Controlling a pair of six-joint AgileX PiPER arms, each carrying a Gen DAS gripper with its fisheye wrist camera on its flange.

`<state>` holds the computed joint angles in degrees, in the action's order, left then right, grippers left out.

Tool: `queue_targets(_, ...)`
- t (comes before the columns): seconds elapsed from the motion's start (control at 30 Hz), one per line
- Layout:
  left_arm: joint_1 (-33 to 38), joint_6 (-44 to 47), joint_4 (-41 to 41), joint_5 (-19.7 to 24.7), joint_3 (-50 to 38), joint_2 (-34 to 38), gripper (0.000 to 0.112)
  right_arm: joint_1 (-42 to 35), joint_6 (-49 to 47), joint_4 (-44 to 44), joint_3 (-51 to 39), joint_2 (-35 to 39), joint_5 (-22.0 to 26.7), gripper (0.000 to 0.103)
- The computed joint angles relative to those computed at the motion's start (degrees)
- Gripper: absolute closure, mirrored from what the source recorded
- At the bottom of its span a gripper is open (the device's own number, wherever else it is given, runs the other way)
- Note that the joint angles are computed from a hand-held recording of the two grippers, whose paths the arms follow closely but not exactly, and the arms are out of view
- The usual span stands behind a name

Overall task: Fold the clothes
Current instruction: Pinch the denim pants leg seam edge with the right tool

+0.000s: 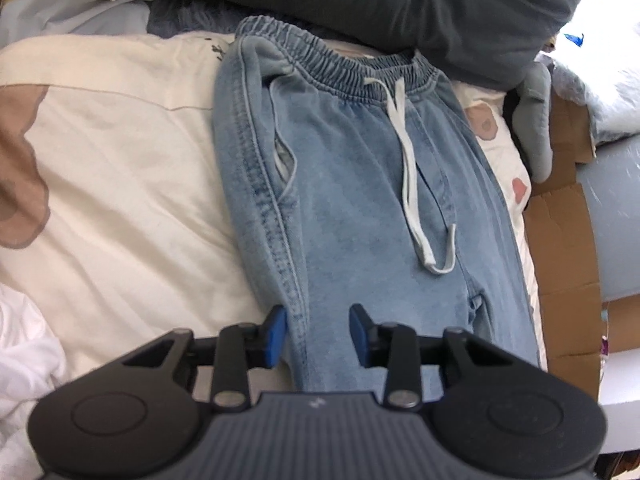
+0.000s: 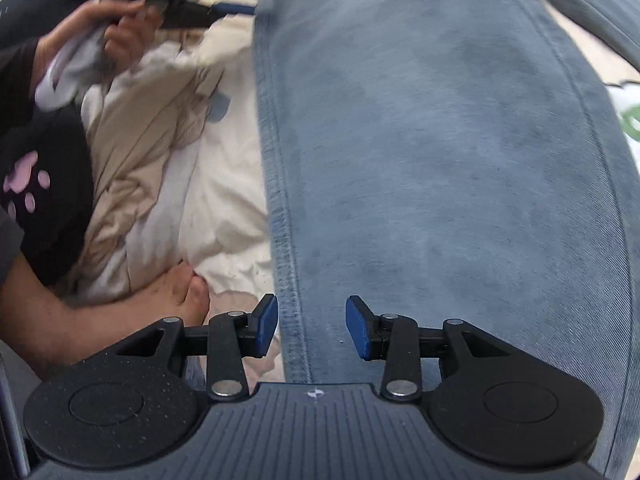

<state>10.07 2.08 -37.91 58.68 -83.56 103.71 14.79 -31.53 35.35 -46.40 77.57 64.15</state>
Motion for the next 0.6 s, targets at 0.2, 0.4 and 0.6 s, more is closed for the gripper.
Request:
queue_targets(0.2,-0.63,-2.79,-0.33,-1.33,-0.11,-0.31,0.076,7.12,4.96,-5.85,-0.77,-0.22,-2.71,0.058)
queue_targets(0.4,-1.29,-6.80,-0.52,-4.03,-0.15,-0.17,0.077,13.59,9.46,-10.71,-0.97,-1.02,-5.53,0.050)
queue_targets(0.6,-2.03,-8.73,-0.21,-4.57,-1.68,0.64,0.077,19.39,15.66,-16.79,-0.87,-2.05,-8.13,0.050)
